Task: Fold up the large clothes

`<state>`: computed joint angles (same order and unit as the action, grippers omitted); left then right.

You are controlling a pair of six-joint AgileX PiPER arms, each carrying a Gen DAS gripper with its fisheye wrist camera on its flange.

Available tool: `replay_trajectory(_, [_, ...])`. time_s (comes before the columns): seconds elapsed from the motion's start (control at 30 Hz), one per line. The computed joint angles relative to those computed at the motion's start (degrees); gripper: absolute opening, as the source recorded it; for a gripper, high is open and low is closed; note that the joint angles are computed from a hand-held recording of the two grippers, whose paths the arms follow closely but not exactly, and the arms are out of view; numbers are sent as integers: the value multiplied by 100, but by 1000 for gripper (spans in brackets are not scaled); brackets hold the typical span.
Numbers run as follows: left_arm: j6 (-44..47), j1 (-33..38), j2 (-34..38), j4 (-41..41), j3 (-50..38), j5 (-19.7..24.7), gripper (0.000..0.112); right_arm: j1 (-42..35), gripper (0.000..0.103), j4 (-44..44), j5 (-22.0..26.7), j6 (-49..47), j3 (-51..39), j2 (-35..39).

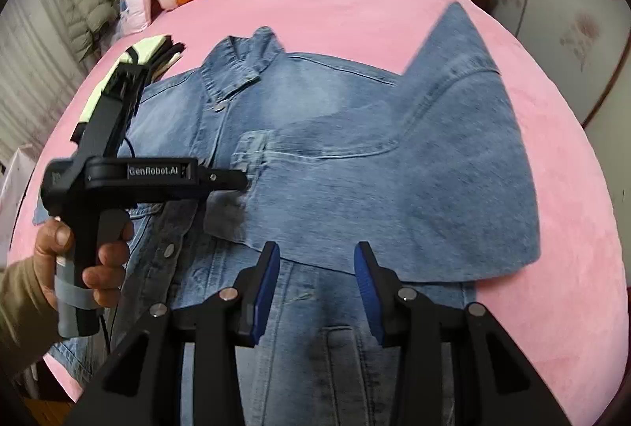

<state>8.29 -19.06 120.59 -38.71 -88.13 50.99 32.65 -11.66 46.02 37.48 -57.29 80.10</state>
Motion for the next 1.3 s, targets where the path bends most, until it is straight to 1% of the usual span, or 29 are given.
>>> replay_trajectory(0.17, [-309, -187, -233, 326, 89, -16, 55, -414, 40, 406, -185, -271, 363, -233])
replay_trajectory(0.2, [-232, -190, -257, 273, 112, 65, 55, -475, 39, 448, -203, -303, 445, -307])
replay_trajectory(0.27, [-305, -236, -339, 283, 271, 22, 55, -556, 40, 473, -202, -343, 565, -430])
replay_trajectory(0.37, [-297, -204, -428, 85, 497, -118, 55, -724, 40, 616, -203, -483, 708, -565])
replay_trajectory(0.43, [-136, -103, -394, -303, 548, -119, 55, -821, 40, 707, -236, -564, 797, -627])
replay_trajectory(0.47, [41, -62, -374, -508, 579, -111, 47, -847, 40, 726, -244, -582, 826, -635])
replay_trajectory(0.5, [50, -66, -221, -571, 382, 121, 37, -882, 39, 776, -271, -621, 870, -639])
replay_trajectory(0.53, [-85, -174, -113, -405, 218, 159, 37, -896, 40, 795, -282, -631, 889, -632])
replay_trajectory(0.57, [-356, -351, -45, -11, 25, 135, 37, -906, 40, 817, -292, -627, 914, -609])
replay_trajectory(0.6, [-625, -586, 1, 507, -201, 109, 30, -912, 40, 849, -305, -630, 935, -587])
replay_trajectory(0.63, [-969, -768, 42, 1005, -377, 112, 25, -915, 40, 858, -306, -616, 953, -583])
replay_trajectory(0.67, [-1230, -868, 74, 1300, -480, 134, 17, -904, 40, 846, -303, -577, 960, -583])
replay_trajectory(0.7, [-1443, -912, 75, 1465, -475, 72, 11, -888, 40, 835, -293, -534, 962, -598])
replay_trajectory(0.73, [-1523, -874, 38, 1400, -441, 51, 10, -870, 40, 812, -279, -498, 951, -608])
replay_trajectory(0.77, [-1608, -851, 22, 1374, -443, 51, 5, -828, 40, 731, -241, -416, 926, -633])
replay_trajectory(0.8, [-1737, -837, -79, 1416, -426, 41, 4, -800, 40, 661, -207, -362, 899, -652])
replay_trajectory(0.9, [-2168, -946, -524, 2081, -534, -47, 3, -763, 40, 511, -37, -302, 730, -693])
replay_trajectory(1.0, [-2486, -893, -1214, 2768, -544, -174, 3, -717, 40, 357, 100, -223, 507, -748])
replay_trajectory(1.07, [-2704, -719, -1694, 3141, -312, -322, 3, -651, 39, 265, 150, -166, 339, -723])
replay_trajectory(1.13, [-3029, -457, -2178, 3639, 172, -501, 3, -562, 39, 206, 164, -141, 201, -615])
replay_trajectory(1.2, [-3497, -197, -2602, 4217, 887, -748, 3, -468, 40, 124, 130, -82, 174, -507])
replay_trajectory(1.23, [-3619, -58, -2644, 4358, 1133, -728, 3, -401, 40, 59, 120, -37, 153, -380])
replay_trajectory(1.27, [-3595, 91, -2591, 4312, 1322, -707, 4, -348, 40, -6, 130, 17, 139, -290])
replay_trajectory(1.3, [-3462, 332, -2529, 4081, 1627, -682, 6, -271, 40, -146, 125, 125, 150, -174])
